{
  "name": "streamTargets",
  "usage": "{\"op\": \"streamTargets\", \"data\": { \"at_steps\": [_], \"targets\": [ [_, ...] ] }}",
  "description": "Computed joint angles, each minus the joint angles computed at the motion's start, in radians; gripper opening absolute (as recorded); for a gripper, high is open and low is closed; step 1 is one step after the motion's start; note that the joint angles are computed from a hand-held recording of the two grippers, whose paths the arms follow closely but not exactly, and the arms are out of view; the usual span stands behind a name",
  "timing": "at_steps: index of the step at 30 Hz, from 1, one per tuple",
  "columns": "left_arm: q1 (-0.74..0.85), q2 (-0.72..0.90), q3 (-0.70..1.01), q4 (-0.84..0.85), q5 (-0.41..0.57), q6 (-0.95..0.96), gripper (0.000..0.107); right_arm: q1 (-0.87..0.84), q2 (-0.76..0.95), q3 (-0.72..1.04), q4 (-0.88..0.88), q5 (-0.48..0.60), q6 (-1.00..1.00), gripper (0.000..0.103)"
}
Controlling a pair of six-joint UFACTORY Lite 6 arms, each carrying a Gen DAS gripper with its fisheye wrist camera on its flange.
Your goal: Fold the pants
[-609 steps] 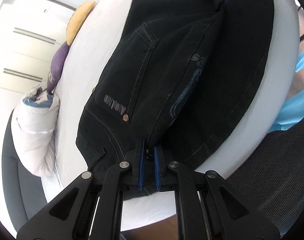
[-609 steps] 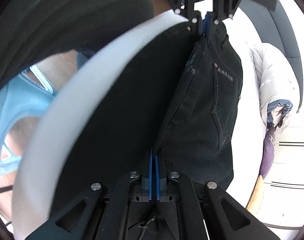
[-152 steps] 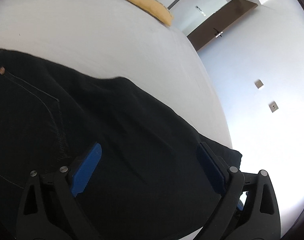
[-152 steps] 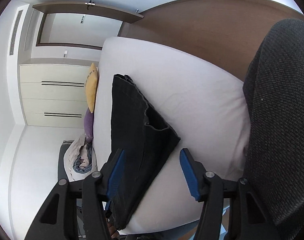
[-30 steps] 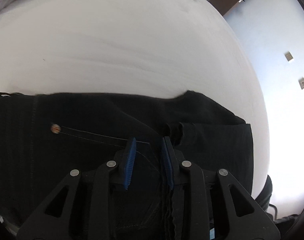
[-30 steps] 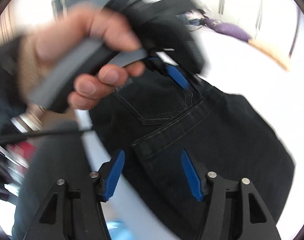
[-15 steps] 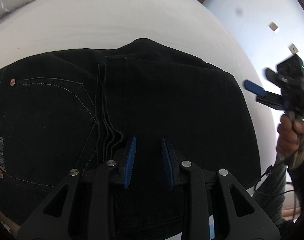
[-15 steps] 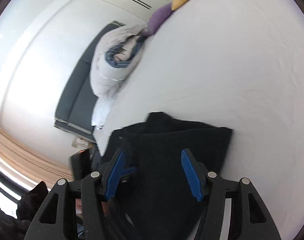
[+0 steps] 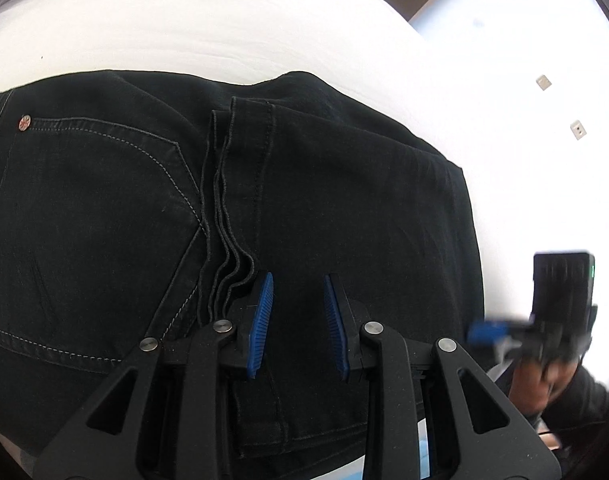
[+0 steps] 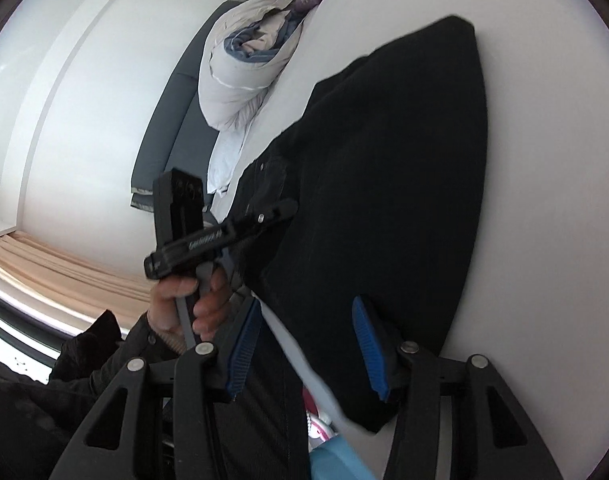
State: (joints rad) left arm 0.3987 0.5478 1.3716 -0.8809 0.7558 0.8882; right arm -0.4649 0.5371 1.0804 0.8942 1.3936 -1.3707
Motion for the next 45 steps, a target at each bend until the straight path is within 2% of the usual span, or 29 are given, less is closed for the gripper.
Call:
{"op": "streamTargets", "data": {
  "at_steps": [3, 5, 7, 9, 10, 11, 12, 13, 15, 17, 20, 21, 22, 23, 26, 29, 33, 39, 42, 44, 45],
  "targets": [
    [0.002, -0.032, -0.123, -0.113, -0.063, 0.133, 0.026, -0.038, -0.09, -0.106, -0.046, 0.0, -0.033, 0.052],
    [0.022, -0.095, -0.174, -0.12, -0.062, 0.128, 0.026, -0.026, -0.13, -0.127, -0.086, 0.015, 0.005, 0.051],
    [0.081, -0.205, -0.266, -0.178, -0.06, 0.185, 0.026, -0.043, -0.189, -0.139, -0.085, 0.075, -0.01, 0.053],
    [0.186, -0.298, -0.341, -0.254, -0.013, 0.275, 0.031, -0.059, -0.211, -0.108, -0.033, 0.171, -0.024, 0.054],
    [0.26, -0.337, -0.376, -0.289, 0.017, 0.311, 0.055, -0.055, -0.211, -0.081, -0.001, 0.188, -0.009, 0.055],
    [0.344, -0.384, -0.384, -0.297, 0.055, 0.306, 0.086, -0.044, -0.193, -0.042, 0.032, 0.196, 0.014, 0.056],
    [0.429, -0.424, -0.418, -0.347, 0.072, 0.342, 0.094, -0.029, -0.17, -0.008, 0.056, 0.192, 0.034, 0.056],
    [0.525, -0.452, -0.451, -0.417, 0.1, 0.396, 0.096, -0.007, -0.142, 0.033, 0.079, 0.167, 0.063, 0.057],
    [0.693, -0.42, -0.434, -0.462, 0.181, 0.412, 0.096, 0.015, -0.09, 0.088, 0.101, 0.143, 0.101, 0.057],
    [0.828, -0.314, -0.365, -0.474, 0.261, 0.379, 0.096, 0.027, -0.025, 0.131, 0.129, 0.126, 0.132, 0.057],
    [0.929, -0.142, -0.243, -0.447, 0.304, 0.291, 0.096, 0.053, 0.096, 0.178, 0.156, 0.079, 0.187, 0.056],
    [0.945, -0.092, -0.208, -0.441, 0.316, 0.269, 0.096, 0.068, 0.124, 0.181, 0.144, 0.033, 0.21, 0.05],
    [0.951, -0.044, -0.18, -0.438, 0.322, 0.253, 0.096, 0.077, 0.132, 0.17, 0.138, -0.019, 0.217, 0.034],
    [0.952, -0.001, -0.149, -0.428, 0.331, 0.229, 0.096, 0.077, 0.128, 0.161, 0.138, -0.042, 0.212, 0.031],
    [0.948, 0.088, -0.107, -0.446, 0.342, 0.198, 0.096, 0.057, 0.145, 0.171, 0.149, -0.011, 0.227, 0.031],
    [0.952, 0.199, -0.063, -0.499, 0.397, 0.181, 0.096, 0.061, 0.152, 0.188, 0.136, -0.012, 0.247, 0.031],
    [0.956, 0.286, -0.03, -0.556, 0.455, 0.169, 0.096, 0.062, 0.153, 0.192, 0.13, -0.023, 0.252, 0.032],
    [0.921, 0.365, 0.011, -0.609, 0.481, 0.161, 0.095, 0.045, 0.163, 0.2, 0.122, -0.011, 0.252, 0.032],
    [0.891, 0.399, 0.047, -0.638, 0.495, 0.12, 0.084, 0.037, 0.17, 0.206, 0.118, -0.007, 0.254, 0.032],
    [0.872, 0.419, 0.077, -0.62, 0.467, 0.08, 0.056, 0.038, 0.168, 0.205, 0.116, -0.012, 0.255, 0.032],
    [0.858, 0.428, 0.098, -0.608, 0.441, 0.052, 0.047, 0.04, 0.166, 0.204, 0.115, -0.015, 0.256, 0.032]
  ]
}}
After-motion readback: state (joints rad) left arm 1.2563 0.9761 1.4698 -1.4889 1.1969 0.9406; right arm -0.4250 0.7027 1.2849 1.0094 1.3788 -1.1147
